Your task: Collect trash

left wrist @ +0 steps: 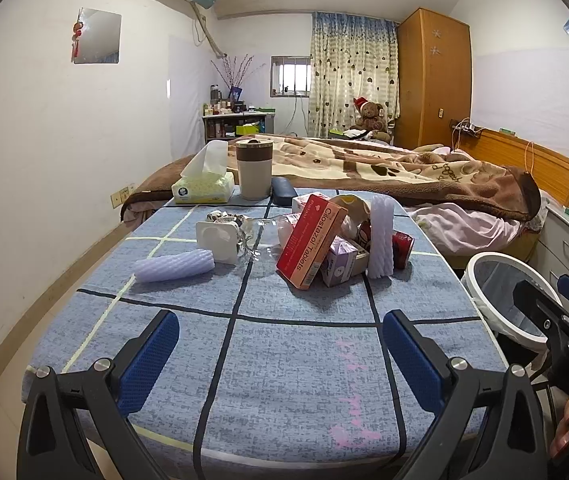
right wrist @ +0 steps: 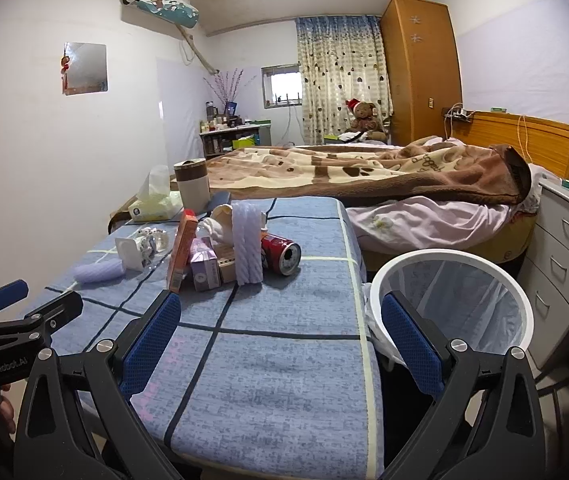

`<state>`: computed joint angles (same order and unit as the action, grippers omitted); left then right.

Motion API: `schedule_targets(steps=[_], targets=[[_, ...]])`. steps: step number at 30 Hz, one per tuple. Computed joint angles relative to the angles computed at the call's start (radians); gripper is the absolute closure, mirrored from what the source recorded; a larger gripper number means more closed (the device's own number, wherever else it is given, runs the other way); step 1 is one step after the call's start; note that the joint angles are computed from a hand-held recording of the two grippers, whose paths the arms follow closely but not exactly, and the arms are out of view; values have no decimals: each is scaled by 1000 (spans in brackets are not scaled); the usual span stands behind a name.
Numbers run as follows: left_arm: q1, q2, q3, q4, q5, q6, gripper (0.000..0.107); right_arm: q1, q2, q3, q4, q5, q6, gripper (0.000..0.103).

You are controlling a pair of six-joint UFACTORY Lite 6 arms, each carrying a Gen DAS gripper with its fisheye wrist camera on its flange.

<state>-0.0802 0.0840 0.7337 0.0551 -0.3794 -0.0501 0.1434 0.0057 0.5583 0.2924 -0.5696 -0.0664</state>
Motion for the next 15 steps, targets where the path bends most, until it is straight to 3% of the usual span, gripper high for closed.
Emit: schedule_targets(steps=[15], targets=[[-3,19,2,-21,-14,14,4,-5,-10,-4,4,7,-6,1]])
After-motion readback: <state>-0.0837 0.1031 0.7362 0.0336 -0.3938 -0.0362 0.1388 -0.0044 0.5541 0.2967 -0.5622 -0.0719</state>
